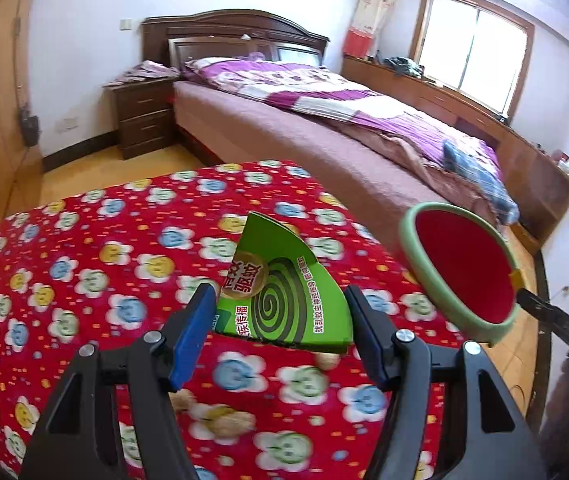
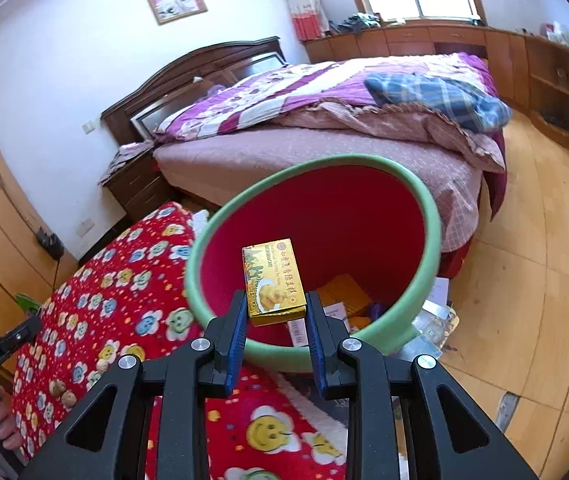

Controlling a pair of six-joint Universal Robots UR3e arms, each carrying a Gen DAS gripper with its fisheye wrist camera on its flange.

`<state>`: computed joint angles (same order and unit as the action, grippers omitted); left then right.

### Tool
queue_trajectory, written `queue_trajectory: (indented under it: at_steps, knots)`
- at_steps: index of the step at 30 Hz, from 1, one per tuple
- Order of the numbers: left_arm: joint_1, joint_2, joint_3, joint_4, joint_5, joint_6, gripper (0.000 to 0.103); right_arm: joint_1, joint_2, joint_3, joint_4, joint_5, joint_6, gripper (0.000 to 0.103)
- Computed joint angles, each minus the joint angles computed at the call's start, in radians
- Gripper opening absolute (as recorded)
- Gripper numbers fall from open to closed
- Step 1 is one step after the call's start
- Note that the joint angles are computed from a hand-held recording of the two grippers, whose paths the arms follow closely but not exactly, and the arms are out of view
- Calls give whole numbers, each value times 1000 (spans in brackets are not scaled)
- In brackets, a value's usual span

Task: Collect trash
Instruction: 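Drop the yellow box into the bucket with the right tool while the left tool follows, then lower the green box into the red bucket and open the left tool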

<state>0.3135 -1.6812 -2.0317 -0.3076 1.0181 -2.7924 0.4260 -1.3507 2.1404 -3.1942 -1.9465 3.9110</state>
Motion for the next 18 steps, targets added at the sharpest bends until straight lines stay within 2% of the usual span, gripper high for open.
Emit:
queue_trajectory:
  at_steps: [4,8,18]
  knots:
    - [-65,-5,22,-22,5,-25,66,-46,-7,46,-54,28,-19,28]
    - [-122,-34,63,-53,-27,-52,66,-103,-15,92,-114,86,-37,30]
    - [-290,-148,188,-42,-4,-123,66,-188,-57,199,-219,169,-73,30]
